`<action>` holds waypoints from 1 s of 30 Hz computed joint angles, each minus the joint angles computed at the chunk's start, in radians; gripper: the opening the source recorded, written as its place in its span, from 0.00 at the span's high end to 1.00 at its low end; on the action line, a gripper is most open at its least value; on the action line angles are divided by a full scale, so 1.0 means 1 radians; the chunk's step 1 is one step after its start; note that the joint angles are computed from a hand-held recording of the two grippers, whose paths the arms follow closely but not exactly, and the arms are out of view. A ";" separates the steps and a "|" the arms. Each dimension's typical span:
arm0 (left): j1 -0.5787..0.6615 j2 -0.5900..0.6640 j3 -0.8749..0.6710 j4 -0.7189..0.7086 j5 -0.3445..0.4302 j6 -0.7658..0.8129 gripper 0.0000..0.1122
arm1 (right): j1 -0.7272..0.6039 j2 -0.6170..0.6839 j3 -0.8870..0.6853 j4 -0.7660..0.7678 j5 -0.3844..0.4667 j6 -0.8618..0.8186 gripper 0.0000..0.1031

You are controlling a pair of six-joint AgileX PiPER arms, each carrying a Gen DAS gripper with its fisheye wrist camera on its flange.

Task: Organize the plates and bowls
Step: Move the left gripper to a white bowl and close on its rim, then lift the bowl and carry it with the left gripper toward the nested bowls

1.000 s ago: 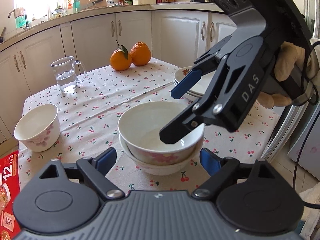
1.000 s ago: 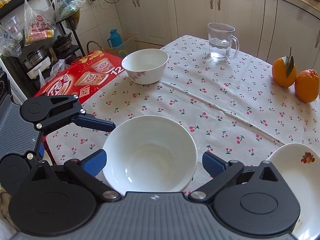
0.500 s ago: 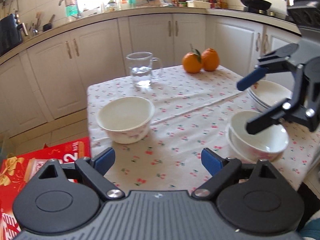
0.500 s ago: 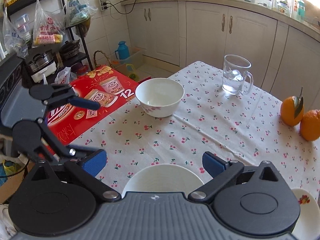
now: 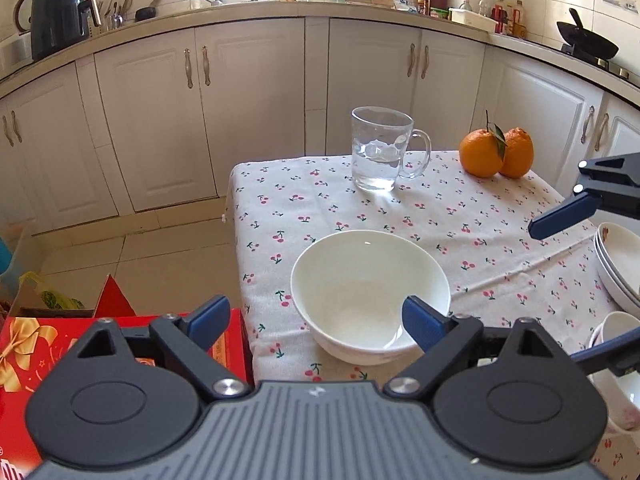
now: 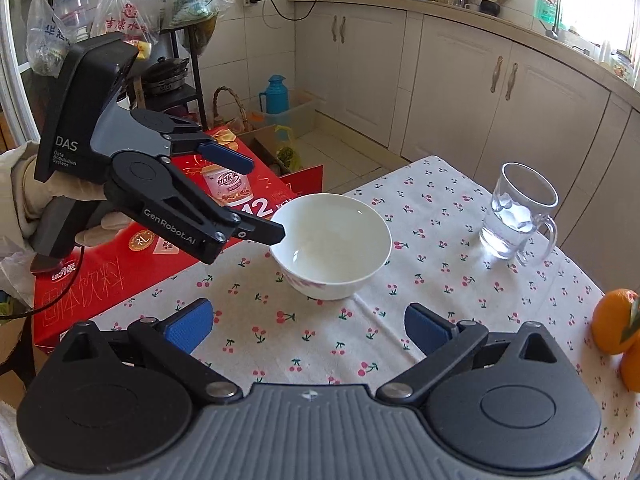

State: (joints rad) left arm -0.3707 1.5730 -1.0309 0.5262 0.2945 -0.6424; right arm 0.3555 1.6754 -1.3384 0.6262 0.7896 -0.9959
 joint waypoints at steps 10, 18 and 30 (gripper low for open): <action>0.041 0.110 -0.094 -0.252 -0.029 0.292 0.18 | 0.016 0.182 -0.177 -0.024 0.039 -0.017 0.00; 0.068 0.162 -0.141 -0.504 -0.027 0.540 0.28 | 0.023 0.297 -0.300 -0.051 0.103 -0.007 0.09; 0.089 0.191 -0.175 -0.665 -0.005 0.707 0.40 | 0.029 0.349 -0.348 -0.051 0.124 -0.020 0.29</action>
State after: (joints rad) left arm -0.2817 1.7645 -1.2058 -0.1389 0.2899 0.0649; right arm 0.3842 2.0241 -1.6863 0.5750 0.9137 -1.0159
